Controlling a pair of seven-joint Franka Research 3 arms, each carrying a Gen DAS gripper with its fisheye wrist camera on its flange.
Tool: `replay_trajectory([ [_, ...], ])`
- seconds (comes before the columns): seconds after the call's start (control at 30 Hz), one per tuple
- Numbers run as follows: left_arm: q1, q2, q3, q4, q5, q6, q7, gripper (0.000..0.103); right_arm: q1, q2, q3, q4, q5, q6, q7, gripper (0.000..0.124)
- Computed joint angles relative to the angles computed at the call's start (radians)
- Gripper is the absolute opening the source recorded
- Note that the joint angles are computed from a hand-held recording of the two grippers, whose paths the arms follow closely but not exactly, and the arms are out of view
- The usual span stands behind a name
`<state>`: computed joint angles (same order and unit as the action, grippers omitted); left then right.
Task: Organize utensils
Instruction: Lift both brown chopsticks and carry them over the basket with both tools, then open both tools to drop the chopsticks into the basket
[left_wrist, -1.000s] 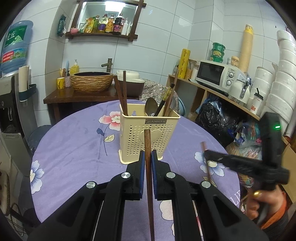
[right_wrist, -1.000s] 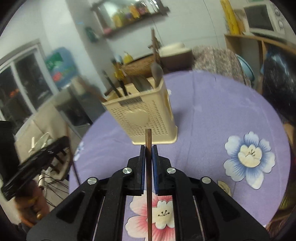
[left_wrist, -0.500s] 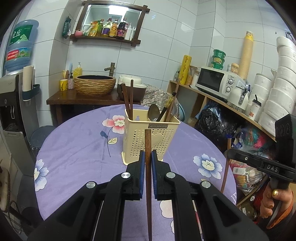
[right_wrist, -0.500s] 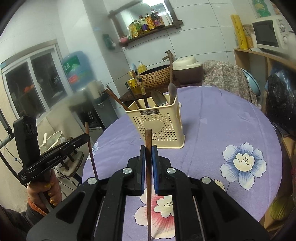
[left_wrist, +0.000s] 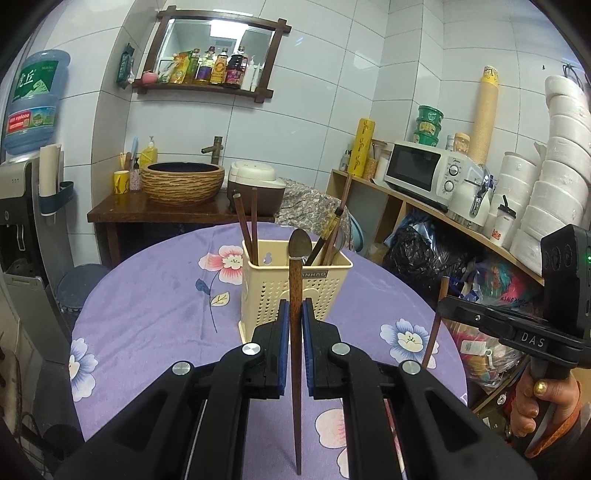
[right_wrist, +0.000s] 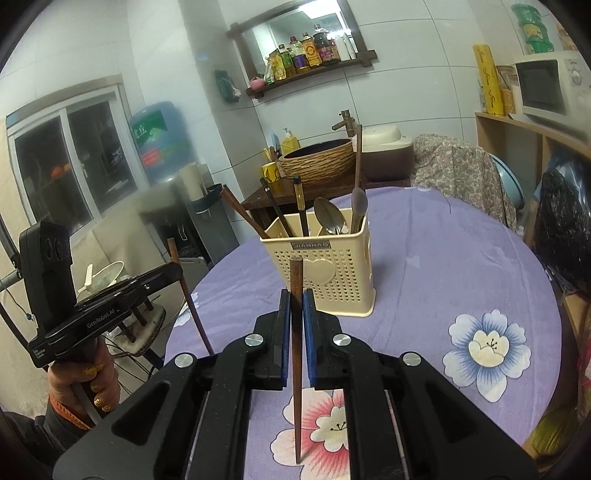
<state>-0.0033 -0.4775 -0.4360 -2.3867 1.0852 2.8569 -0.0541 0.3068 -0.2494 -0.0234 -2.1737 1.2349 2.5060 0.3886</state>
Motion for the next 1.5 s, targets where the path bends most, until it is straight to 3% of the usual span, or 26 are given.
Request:
replay_trajectory([
  [0.17,-0.002,0.014,0.027,0.031,-0.011,0.015,0.046,0.008,-0.003,0.024,-0.002,0.054,-0.010,-0.024,0.013,0.008],
  [0.33,-0.026,0.047,0.081,0.102,-0.097,0.028,0.195,0.008,-0.010,0.067,0.007,0.164,-0.039,-0.048,0.037,0.008],
  [0.5,0.017,0.060,0.066,0.221,-0.105,-0.025,0.285,0.008,-0.026,0.144,0.017,0.341,-0.061,-0.085,0.106,0.008],
  [0.63,0.028,0.135,0.076,0.366,-0.132,-0.070,0.332,0.008,-0.028,0.217,0.052,0.495,-0.103,-0.003,0.154,0.008],
  [0.83,0.034,0.258,0.056,0.524,-0.006,-0.187,0.234,0.008,-0.022,0.316,0.104,0.639,-0.169,0.148,0.179,0.008],
  [1.0,-0.014,0.336,0.056,0.562,0.127,-0.289,0.148,0.008,-0.030,0.361,0.135,0.644,-0.183,0.228,0.160,0.008],
  [1.2,-0.092,0.382,0.096,0.518,0.203,-0.331,0.069,0.008,-0.038,0.386,0.156,0.574,-0.196,0.270,0.133,0.008],
  [1.5,-0.196,0.408,0.160,0.464,0.186,-0.372,0.144,0.008,-0.052,0.392,0.158,0.484,-0.194,0.257,0.121,0.008],
])
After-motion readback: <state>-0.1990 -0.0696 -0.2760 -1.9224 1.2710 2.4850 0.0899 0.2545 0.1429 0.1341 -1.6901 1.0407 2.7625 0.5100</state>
